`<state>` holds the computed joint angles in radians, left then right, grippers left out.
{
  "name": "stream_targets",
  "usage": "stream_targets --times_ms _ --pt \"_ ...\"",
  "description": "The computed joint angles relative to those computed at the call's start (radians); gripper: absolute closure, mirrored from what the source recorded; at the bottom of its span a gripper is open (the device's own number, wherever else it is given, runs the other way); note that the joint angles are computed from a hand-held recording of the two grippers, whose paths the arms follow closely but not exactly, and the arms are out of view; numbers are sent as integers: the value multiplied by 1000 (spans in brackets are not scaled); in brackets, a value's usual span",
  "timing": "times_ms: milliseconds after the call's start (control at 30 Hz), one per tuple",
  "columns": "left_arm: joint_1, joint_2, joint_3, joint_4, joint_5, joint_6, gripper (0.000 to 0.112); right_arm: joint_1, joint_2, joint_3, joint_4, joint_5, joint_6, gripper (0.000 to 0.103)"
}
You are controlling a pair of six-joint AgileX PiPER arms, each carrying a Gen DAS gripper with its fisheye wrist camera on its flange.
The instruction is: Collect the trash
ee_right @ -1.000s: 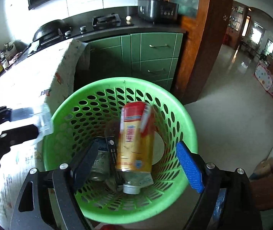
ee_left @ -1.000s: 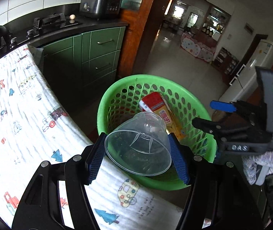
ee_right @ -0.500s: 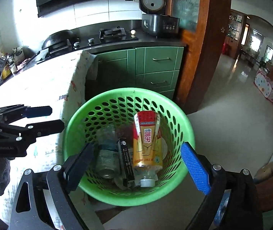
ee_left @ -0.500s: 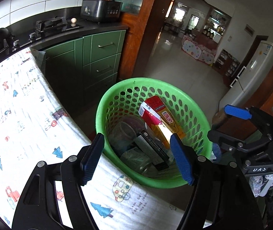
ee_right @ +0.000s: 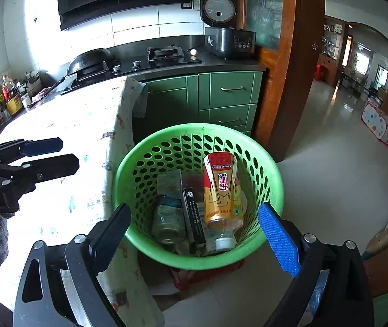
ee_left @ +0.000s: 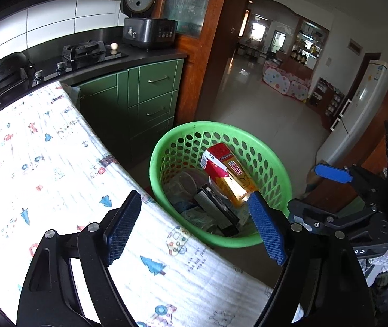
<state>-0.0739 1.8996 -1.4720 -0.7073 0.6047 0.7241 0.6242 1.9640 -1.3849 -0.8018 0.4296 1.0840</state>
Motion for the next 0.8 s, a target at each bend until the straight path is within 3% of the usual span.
stream_targets --times_ms 567,800 --pt "57 -238 305 -169 -130 159 17 114 -105 177 -322 6 416 8" --pt "85 -345 423 -156 -206 154 14 187 -127 218 -402 41 543 7"
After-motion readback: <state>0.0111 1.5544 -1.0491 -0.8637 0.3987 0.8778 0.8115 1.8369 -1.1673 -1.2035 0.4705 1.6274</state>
